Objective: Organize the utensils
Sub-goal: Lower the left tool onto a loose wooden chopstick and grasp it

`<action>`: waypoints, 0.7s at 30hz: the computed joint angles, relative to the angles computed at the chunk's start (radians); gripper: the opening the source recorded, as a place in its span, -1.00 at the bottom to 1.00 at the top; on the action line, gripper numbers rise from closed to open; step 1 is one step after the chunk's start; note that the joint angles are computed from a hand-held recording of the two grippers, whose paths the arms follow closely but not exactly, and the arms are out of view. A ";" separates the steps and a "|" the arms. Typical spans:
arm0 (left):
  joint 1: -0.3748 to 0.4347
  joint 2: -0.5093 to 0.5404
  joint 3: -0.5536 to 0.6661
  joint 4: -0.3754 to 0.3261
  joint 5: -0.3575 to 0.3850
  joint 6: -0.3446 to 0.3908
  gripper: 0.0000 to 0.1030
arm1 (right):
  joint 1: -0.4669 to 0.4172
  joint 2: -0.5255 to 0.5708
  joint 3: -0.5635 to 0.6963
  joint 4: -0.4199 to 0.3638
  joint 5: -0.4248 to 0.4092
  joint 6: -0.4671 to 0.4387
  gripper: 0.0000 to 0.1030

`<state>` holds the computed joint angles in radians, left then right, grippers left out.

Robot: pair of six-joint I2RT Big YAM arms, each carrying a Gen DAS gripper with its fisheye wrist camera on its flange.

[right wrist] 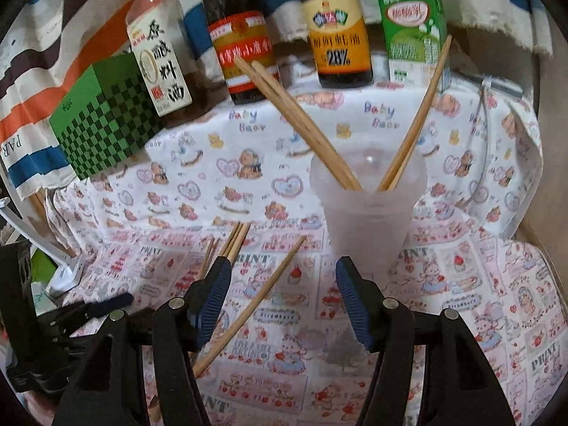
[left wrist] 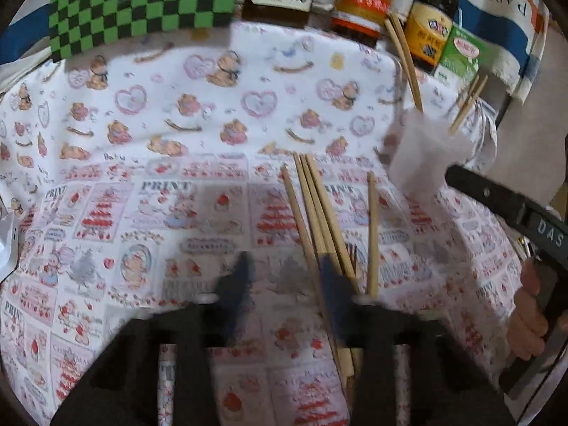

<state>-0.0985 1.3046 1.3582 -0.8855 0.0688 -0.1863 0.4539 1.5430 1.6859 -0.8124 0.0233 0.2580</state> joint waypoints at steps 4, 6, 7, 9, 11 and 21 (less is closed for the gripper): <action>-0.019 -0.021 -0.022 0.041 -0.062 0.009 -0.49 | 0.007 -0.029 -0.047 0.080 0.045 -0.008 0.18; -0.018 -0.029 -0.026 0.047 -0.067 -0.002 -0.49 | 0.015 -0.037 -0.055 0.100 0.083 -0.029 0.04; -0.012 -0.026 -0.022 0.043 -0.052 -0.007 -0.49 | 0.018 -0.037 -0.052 0.096 0.086 -0.040 -0.05; 0.002 -0.022 -0.020 0.032 0.001 -0.027 -0.49 | 0.018 -0.034 -0.048 0.085 0.058 -0.048 -0.19; 0.010 -0.011 -0.010 0.017 0.055 -0.038 -0.49 | 0.020 -0.022 -0.033 0.052 0.030 -0.049 -0.40; -0.063 0.057 0.058 -0.153 -0.044 0.040 -0.57 | 0.025 0.019 0.018 -0.049 0.011 -0.057 -0.47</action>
